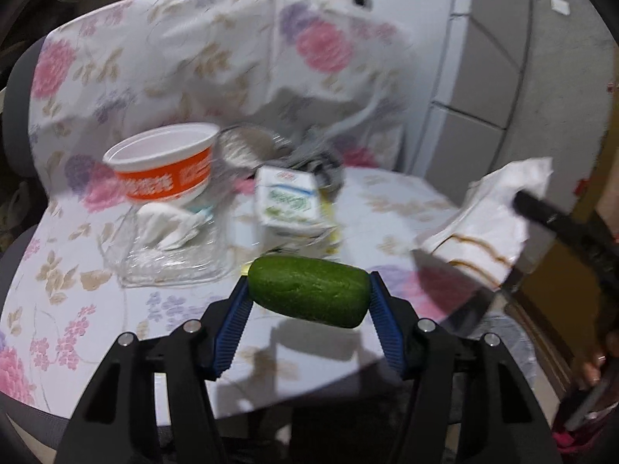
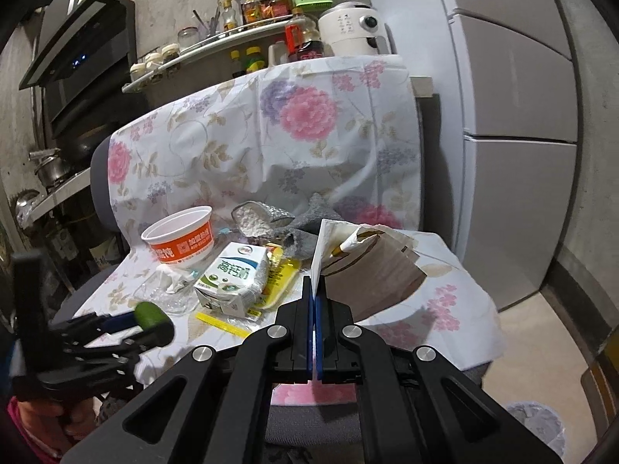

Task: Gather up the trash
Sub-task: 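Drop the cucumber and wrapper into the bin with both tools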

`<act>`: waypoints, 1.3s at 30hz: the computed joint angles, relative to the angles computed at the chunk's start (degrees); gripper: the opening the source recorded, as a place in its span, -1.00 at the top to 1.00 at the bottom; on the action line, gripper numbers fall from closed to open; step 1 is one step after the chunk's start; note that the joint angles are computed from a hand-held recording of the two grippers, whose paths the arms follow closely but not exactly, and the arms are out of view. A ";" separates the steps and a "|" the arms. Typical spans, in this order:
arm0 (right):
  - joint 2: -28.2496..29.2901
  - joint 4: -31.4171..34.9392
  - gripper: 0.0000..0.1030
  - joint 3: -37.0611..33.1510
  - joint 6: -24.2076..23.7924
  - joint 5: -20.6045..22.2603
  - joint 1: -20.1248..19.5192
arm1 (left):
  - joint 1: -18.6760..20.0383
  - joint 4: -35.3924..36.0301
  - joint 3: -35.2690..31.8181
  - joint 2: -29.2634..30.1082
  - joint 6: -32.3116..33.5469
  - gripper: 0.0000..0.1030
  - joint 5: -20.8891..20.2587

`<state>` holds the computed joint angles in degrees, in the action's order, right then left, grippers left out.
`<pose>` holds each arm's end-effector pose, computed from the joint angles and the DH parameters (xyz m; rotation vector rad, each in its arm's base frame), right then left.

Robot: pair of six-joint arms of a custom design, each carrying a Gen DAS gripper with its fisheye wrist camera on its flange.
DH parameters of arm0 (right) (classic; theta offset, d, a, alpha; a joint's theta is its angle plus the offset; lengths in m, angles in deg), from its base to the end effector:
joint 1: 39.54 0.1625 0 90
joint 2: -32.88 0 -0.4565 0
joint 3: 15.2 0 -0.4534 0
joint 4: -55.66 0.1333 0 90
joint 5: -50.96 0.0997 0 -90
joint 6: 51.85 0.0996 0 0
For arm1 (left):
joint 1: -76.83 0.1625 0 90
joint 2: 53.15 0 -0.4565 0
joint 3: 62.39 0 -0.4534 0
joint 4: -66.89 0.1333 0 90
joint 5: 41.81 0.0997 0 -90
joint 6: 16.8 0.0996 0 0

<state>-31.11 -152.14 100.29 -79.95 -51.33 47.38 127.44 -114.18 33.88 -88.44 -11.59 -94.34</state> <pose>0.0791 -0.6168 0.2701 0.3384 -2.2678 1.3727 -0.3061 -0.6783 0.0113 0.7448 2.4223 -0.8999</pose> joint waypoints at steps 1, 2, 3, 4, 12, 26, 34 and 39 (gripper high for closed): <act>-0.73 -0.41 0.98 0.89 0.04 -0.87 -0.13 | -0.25 0.28 -0.02 -0.02 -0.17 -0.13 -0.98; -1.35 -0.93 0.98 1.69 -0.10 -1.83 -0.24 | -0.52 0.65 -0.06 0.08 -0.32 -0.13 -2.10; -1.92 -1.63 0.98 2.53 -0.29 -2.87 -0.35 | -0.77 1.44 -0.50 0.48 -0.38 -0.13 -3.72; -2.47 -2.48 0.98 3.40 -0.52 -3.94 -0.47 | -1.01 1.64 -0.50 0.73 -0.31 -0.13 -4.37; -9.75 -10.30 0.98 12.69 -0.48 -14.23 -4.27 | -4.00 5.99 -4.75 6.74 3.60 -0.13 -14.14; -15.95 -5.88 0.97 18.71 7.94 -7.47 -18.34 | -8.05 16.35 -16.16 18.08 7.77 -0.14 -25.30; -18.92 1.02 0.30 19.32 15.32 -1.38 -25.19 | -9.13 23.65 -22.21 22.30 7.78 -0.27 -25.02; -20.34 -3.18 0.25 20.15 16.71 -3.52 -25.36 | -9.33 22.35 -21.72 22.39 8.67 -0.60 -24.06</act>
<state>-51.45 -155.32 120.44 -63.25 -54.84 22.02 118.10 -91.84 12.15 -66.05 -2.92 -118.40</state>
